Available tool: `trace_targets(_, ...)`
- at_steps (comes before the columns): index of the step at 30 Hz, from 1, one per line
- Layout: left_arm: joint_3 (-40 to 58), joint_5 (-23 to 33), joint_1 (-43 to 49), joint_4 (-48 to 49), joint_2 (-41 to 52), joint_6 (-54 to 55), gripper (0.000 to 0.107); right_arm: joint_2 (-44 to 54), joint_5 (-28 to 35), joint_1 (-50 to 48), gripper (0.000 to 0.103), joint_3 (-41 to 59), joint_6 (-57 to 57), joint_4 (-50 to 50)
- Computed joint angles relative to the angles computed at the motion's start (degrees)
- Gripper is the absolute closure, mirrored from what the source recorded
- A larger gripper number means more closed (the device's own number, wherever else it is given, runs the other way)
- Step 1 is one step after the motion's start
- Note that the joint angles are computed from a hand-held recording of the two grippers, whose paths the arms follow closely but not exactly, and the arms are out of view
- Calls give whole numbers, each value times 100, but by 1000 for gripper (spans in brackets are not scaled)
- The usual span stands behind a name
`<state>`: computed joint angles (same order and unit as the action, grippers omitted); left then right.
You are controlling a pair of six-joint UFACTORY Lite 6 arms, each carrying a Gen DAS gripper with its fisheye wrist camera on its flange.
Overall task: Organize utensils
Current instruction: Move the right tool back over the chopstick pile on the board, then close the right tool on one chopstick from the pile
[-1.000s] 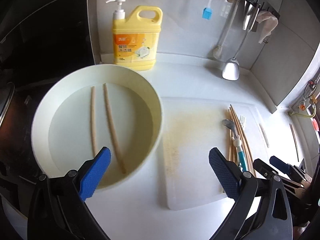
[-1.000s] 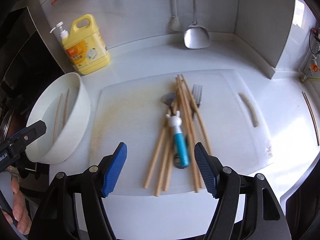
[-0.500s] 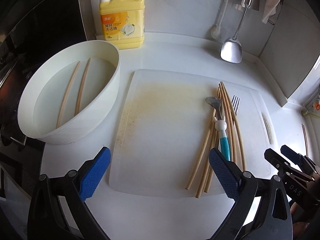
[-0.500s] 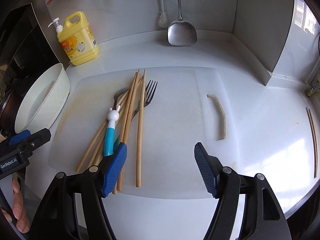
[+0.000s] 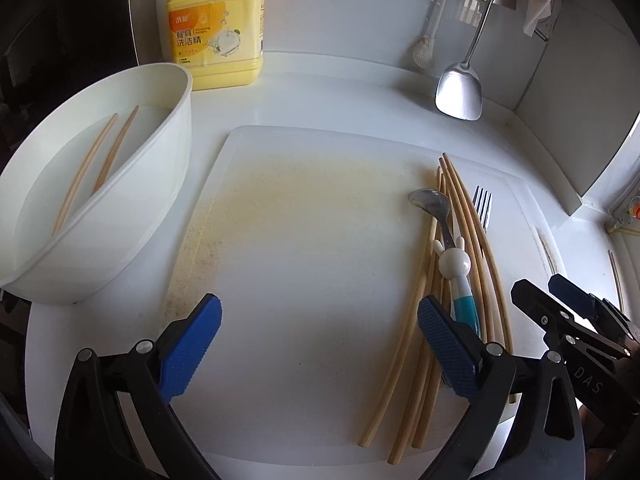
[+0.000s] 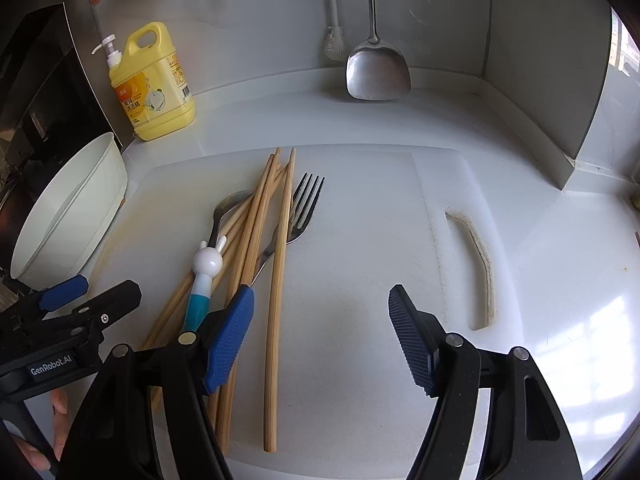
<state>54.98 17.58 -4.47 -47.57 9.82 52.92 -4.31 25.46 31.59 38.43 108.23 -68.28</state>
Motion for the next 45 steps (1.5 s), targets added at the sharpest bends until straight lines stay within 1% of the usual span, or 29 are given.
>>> trace_targets(2,28,-38,-15,-293,140,287,10,164,-10,-17,36,48,274,-280)
trace_targets(8,-24,-321,-211,-601,231,757,10,327,-153,-197,36,47,763,-829)
trace_targets(9,-18,-350,-239,-530,250,715,10,344,-175,-225,36,46,825,-911)
trace_targets(11,33,-348,-267,-491,302,691,10,374,-231,-286,36,45,930,-1054)
trace_targets(14,15,-364,-261,-743,309,995,10,413,-246,-333,36,45,1091,-1251)
trace_targets(19,81,-399,-325,-594,404,855,10,671,-118,-306,36,253,752,-1026)
trace_targets(25,109,-504,-440,-471,446,801,10,743,-48,-316,36,296,760,-1118)
trace_targets(29,174,-602,-541,-166,500,499,10,707,-54,-348,36,261,783,-1181)
trace_targets(33,189,-749,-627,-43,541,427,10,740,-90,-373,36,263,812,-1267)
trace_targets(38,287,-846,-675,-206,651,556,9,837,-31,-370,36,325,797,-1273)
trace_targets(41,327,-926,-701,-510,713,812,9,860,6,-386,36,340,805,-1295)
trace_targets(45,294,-1040,-697,-521,706,670,10,873,117,-347,36,330,852,-1337)
